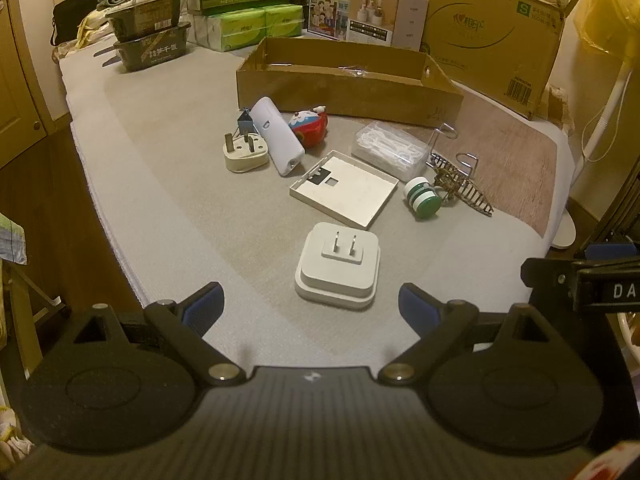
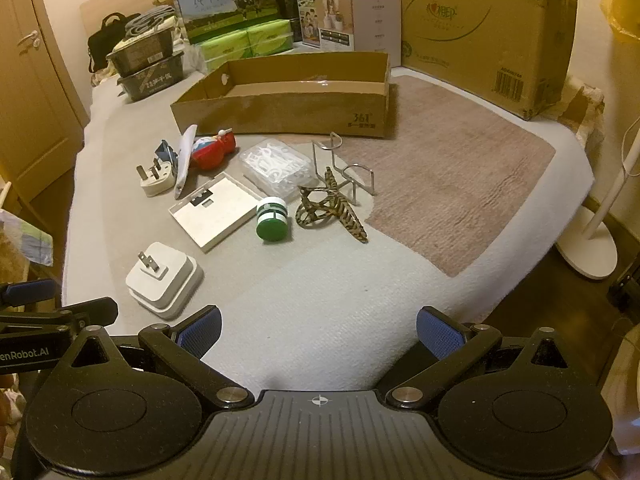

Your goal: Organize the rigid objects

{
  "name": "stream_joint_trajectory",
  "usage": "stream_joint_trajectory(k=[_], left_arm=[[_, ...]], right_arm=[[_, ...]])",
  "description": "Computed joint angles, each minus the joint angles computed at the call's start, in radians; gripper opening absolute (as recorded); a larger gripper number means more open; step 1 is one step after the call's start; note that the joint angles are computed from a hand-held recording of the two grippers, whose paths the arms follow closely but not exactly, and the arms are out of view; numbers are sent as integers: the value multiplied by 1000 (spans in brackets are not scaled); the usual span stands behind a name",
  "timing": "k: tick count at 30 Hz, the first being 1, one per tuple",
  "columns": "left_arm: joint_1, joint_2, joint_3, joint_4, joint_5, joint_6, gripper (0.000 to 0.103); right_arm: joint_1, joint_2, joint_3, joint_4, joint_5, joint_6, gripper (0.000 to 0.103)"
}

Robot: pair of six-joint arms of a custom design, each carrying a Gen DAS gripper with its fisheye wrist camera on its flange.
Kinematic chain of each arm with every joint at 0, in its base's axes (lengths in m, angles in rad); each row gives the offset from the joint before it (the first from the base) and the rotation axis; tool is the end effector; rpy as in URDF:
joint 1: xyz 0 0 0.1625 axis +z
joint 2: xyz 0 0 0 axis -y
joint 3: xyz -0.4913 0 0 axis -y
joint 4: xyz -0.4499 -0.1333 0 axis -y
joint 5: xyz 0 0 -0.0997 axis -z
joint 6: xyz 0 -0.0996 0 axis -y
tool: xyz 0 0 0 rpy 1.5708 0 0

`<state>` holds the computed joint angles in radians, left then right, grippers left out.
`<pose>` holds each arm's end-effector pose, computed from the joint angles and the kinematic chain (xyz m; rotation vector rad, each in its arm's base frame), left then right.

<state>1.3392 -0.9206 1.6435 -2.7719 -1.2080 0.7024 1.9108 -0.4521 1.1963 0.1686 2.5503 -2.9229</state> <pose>-0.0117 -0.7844 0.2191 1.0816 2.4071 -0.5121 0.2905 -0.6694 -0.0325 -0.2619 -2.1838 1.0282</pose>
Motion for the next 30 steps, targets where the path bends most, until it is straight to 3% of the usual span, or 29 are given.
stream_joint_trajectory(k=[30], left_arm=[[2,4,-1,2,1,8,93]], right_arm=[[-1,-7,9,-27,-5,-15,103]])
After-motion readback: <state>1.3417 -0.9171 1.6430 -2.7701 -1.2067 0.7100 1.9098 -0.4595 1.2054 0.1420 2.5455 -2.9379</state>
